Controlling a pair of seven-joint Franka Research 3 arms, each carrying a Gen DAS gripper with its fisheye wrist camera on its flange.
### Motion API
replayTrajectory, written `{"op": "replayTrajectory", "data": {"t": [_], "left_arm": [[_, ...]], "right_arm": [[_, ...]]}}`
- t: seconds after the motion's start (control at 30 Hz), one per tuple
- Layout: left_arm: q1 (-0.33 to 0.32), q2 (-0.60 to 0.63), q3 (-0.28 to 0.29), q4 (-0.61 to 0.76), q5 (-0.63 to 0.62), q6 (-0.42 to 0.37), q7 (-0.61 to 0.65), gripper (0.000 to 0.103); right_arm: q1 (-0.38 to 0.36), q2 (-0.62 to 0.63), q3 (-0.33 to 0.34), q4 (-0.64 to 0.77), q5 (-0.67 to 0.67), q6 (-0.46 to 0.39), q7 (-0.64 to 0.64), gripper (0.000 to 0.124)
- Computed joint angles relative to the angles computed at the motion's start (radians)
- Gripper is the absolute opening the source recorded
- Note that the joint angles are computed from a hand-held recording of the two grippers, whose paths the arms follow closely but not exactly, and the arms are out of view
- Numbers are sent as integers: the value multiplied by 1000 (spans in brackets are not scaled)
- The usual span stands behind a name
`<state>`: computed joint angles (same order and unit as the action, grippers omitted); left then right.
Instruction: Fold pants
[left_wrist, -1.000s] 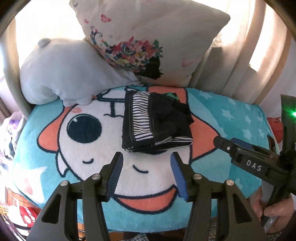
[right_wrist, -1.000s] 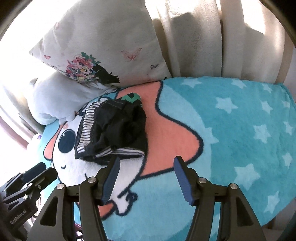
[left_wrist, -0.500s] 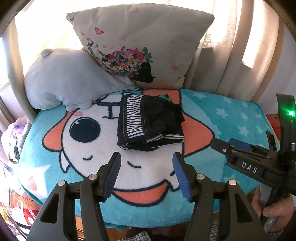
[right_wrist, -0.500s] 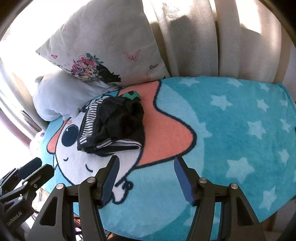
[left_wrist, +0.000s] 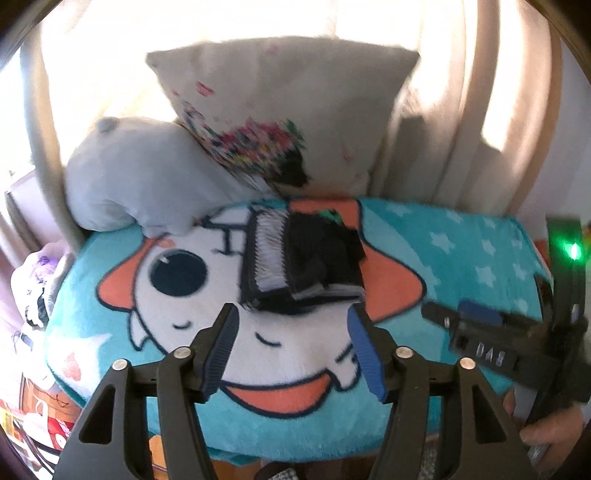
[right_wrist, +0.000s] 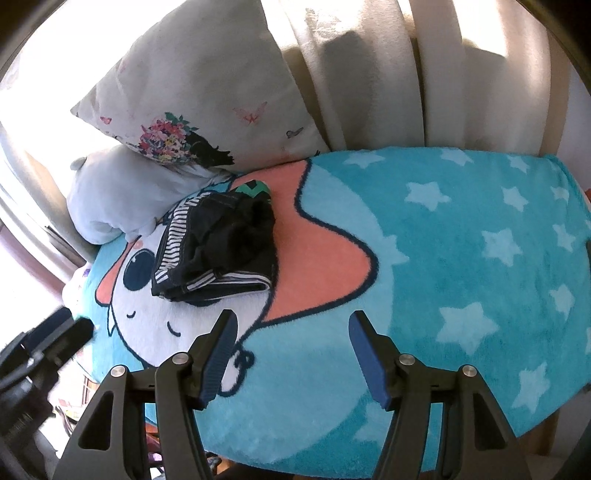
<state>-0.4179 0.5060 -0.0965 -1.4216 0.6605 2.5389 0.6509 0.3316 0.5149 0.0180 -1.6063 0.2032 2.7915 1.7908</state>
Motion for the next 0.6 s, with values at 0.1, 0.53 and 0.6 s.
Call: {"op": "replayTrajectory", "data": {"t": [0.1,0.53,0.6], "left_arm": [[-69,-51,94,-43,186,14,-214,77],[-87,-152,64,-67,503,-263,-489,103],[-48,-154,29,-79,464,-230,-461,103]], "right_arm": [[9,-4,-2,-7,-12,10,-9,67],[81,-24,-66,-30,-120,76,6,73],[113,-24,-104,-30,-168,72,42,74]]}}
